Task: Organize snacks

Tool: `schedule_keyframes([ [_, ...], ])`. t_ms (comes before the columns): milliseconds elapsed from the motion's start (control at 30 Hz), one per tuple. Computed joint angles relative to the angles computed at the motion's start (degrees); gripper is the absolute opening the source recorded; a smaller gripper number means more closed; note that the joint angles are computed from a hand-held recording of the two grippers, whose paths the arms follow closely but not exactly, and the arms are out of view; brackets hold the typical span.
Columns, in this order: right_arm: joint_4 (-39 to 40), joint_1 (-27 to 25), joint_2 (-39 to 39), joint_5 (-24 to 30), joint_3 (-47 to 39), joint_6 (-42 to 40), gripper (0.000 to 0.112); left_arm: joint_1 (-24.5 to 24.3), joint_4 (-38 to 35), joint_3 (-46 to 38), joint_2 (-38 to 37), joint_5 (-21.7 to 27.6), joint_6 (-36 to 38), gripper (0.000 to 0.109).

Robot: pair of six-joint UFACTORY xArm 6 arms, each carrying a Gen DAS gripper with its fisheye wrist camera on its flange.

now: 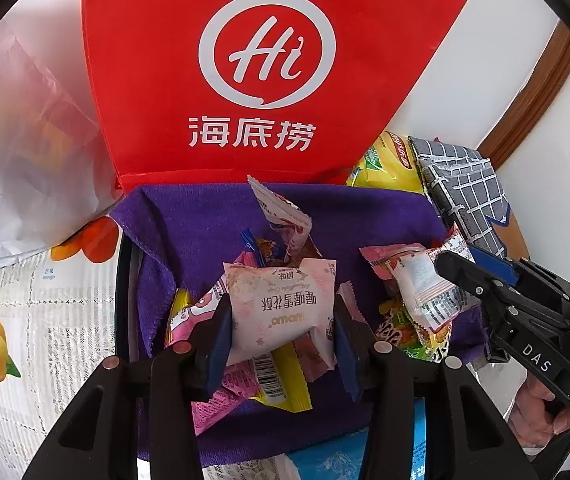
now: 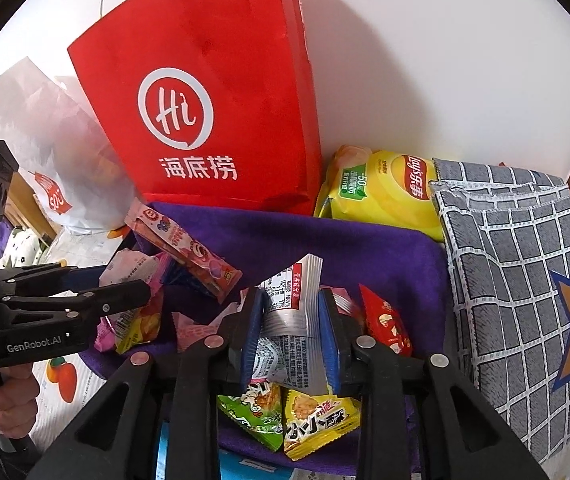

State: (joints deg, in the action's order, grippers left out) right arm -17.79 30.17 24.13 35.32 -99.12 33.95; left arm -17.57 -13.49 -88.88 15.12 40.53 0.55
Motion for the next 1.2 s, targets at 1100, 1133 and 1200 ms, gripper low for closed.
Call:
schedule_keyframes([
  [1100, -23.86, 11.35, -24.33, 8.5, 17.79, 25.49, 0.069, -5.15, 13.62, 24.21, -30.09, -3.05, -11.55, 0.07],
  [1133, -24.83, 12.35, -25.71, 9.49, 19.01, 26.65, 0.069, -5.68, 15.06, 25.59, -31.76, -3.09, -12.93, 0.07],
  [1200, -26.86, 14.58, -28.85, 11.75, 21.77, 29.2, 0.069, -6.95, 19.37, 28.64, -35.67, -2.57, -17.14, 0.071],
])
